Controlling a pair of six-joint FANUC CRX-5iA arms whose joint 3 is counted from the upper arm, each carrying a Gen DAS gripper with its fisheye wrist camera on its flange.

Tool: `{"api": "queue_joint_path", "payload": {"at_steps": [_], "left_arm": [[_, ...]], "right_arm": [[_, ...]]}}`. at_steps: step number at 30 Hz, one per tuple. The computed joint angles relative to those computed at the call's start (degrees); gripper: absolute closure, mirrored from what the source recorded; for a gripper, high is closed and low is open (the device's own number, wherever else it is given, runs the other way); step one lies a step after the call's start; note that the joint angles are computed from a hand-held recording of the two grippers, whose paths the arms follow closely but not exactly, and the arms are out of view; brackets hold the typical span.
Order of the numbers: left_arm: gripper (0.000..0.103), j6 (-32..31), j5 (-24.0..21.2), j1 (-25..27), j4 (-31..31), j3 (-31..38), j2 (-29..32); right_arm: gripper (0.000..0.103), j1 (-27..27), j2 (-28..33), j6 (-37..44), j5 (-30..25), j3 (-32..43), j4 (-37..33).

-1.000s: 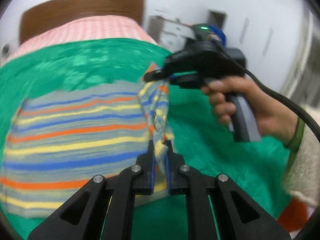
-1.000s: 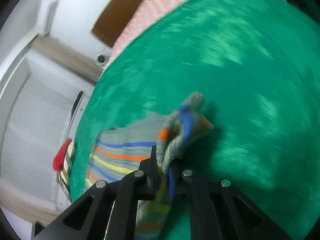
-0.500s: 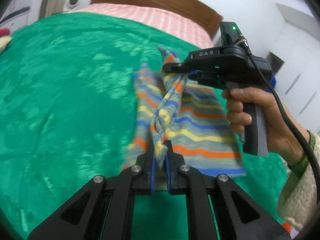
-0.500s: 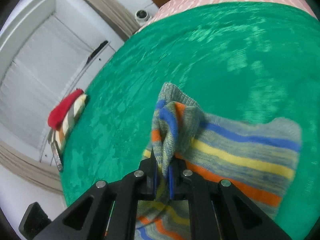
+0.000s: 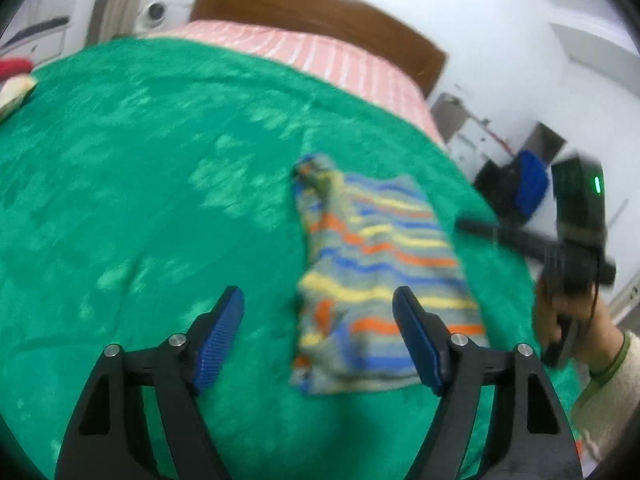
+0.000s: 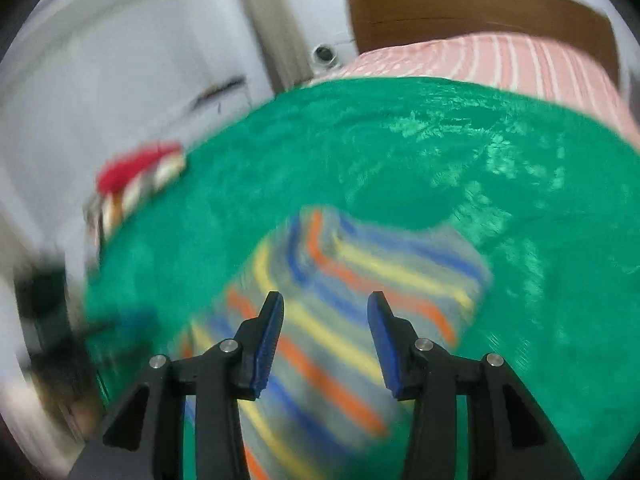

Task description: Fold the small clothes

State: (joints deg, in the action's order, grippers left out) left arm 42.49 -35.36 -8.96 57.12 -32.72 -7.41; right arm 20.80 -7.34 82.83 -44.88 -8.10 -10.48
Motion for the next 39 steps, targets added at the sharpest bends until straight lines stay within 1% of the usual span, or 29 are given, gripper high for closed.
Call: {"api": "queue_joint_path", "payload": {"at_steps": [1, 2, 3, 4, 5, 7, 8, 10, 12, 14, 16, 17, 19, 20, 21, 22, 23, 24, 25, 27, 28, 29, 30, 31, 32, 34, 35, 36, 39], "left_arm": [[0.044, -0.6, 0.0, -0.9, 0.5, 1.3, 1.6], [0.083, 1.1, -1.5, -1.1, -2.0, 2.9, 3.2], [0.103, 5.8, -3.9, -0.6, -7.5, 6.3, 5.7], [0.100, 11.9, -6.6, -0.2, -13.6, 9.5, 7.8], [0.101, 15.4, -7.8, 0.1, -16.7, 10.6, 8.2], [0.101, 16.7, -9.2, 0.9, -19.0, 10.7, 7.5], [0.100, 17.3, -10.0, 1.2, -20.9, 11.3, 7.2], [0.097, 18.8, -12.6, 2.0, -24.1, 13.7, 7.0], [0.089, 17.8, -12.5, 2.7, -22.4, 14.8, 6.8], [0.045, 15.6, -10.5, 2.3, -19.5, 15.8, 7.8], [0.030, 15.0, -7.5, 0.6, -18.3, 18.7, 10.5], [0.030, 14.8, -7.0, -0.3, -18.0, 20.9, 12.6], [0.030, 18.9, -7.3, -2.2, -22.0, 26.8, 17.5], [0.036, 21.2, -8.3, -2.9, -24.4, 29.7, 19.9], [0.046, 26.1, -10.3, -3.7, -29.6, 33.7, 22.4], [0.077, 30.4, -12.3, -4.1, -34.3, 36.8, 24.8], [0.083, 32.9, -13.9, -3.9, -36.0, 38.2, 26.5], [0.081, 34.1, -14.2, -3.2, -34.7, 37.4, 26.9], [0.080, 33.5, -12.4, -2.3, -32.5, 34.4, 25.4], [0.081, 34.1, -11.8, -1.5, -35.2, 32.8, 22.9], [0.082, 32.7, -12.2, -0.8, -35.5, 31.8, 21.5], [0.071, 30.4, -12.0, 0.1, -33.6, 30.0, 20.2], [0.059, 26.5, -11.6, 1.5, -29.5, 27.7, 19.0], [0.029, 22.8, -11.5, 2.5, -25.2, 25.8, 18.1], [0.010, 19.9, -11.1, 3.2, -21.6, 24.2, 17.6], [0.008, 13.2, -10.8, 3.5, -13.8, 21.9, 17.5], [0.008, 12.3, -12.5, 3.5, -13.2, 22.8, 18.4], [0.008, 12.9, -14.5, 2.8, -14.1, 25.3, 20.6], [0.009, 20.2, -19.5, 0.2, -23.5, 35.2, 27.9]], "right_arm": [[0.064, 0.5, -1.7, 1.9, -1.4, -1.4, -0.6], [0.065, 1.0, -3.6, 4.0, -2.5, -2.9, -2.2], [0.067, 1.6, -4.7, 5.3, -3.3, -3.9, -3.8], [0.069, 1.9, -5.7, 6.3, -4.4, -5.1, -5.3], [0.070, 2.9, -5.8, 5.2, -5.4, -6.6, -5.6], [0.073, 6.1, -6.2, 1.1, -5.6, -10.3, -2.4], [0.073, 7.8, -8.5, -1.4, -2.6, -13.5, -0.1], [0.073, 7.2, -9.4, -1.7, -3.4, -13.6, -1.4], [0.074, 4.8, -9.2, -0.5, -5.9, -11.4, -3.6], [0.074, 3.5, -9.7, -1.5, -4.3, -10.4, -2.4], [0.074, 3.6, -9.4, -4.8, -1.7, -9.8, 2.1], [0.074, 3.2, -8.4, -6.6, -0.2, -9.3, 4.6], [0.074, 1.5, -6.1, -7.6, 1.7, -7.4, 4.9], [0.074, 0.5, -3.9, -8.0, 2.1, -5.7, 4.2], [0.074, -0.3, -2.2, -8.3, 2.2, -4.5, 3.6], [0.074, -0.9, 0.0, -9.2, 2.5, -3.8, 3.5], [0.074, -1.2, 1.1, -10.1, 1.8, -3.6, 3.3], [0.075, -2.0, 3.0, -10.4, 0.3, -2.6, 2.0], [0.075, -2.7, 4.4, -10.8, -0.2, -2.3, 0.2], [0.076, -2.9, 2.6, -12.2, 2.4, -4.4, -0.4], [0.074, -2.0, 1.0, -15.5, 2.0, -5.6, 2.4], [0.070, -1.3, -0.3, -17.9, 1.9, -6.7, 4.6], [0.051, -0.8, -2.2, -20.0, 2.1, -8.1, 6.2], [0.032, -0.6, -4.6, -21.4, 3.1, -9.8, 6.7], [0.028, -0.6, -7.5, -22.9, 4.9, -12.0, 6.6], [0.027, -2.5, -10.1, -21.2, 5.2, -12.8, 1.3], [0.027, -3.7, -9.9, -19.3, 4.3, -12.0, -2.2], [0.027, -5.2, -9.5, -17.7, 3.7, -11.4, -5.8], [0.027, -8.7, -5.9, -14.2, 4.1, -9.2, -13.9]]}}
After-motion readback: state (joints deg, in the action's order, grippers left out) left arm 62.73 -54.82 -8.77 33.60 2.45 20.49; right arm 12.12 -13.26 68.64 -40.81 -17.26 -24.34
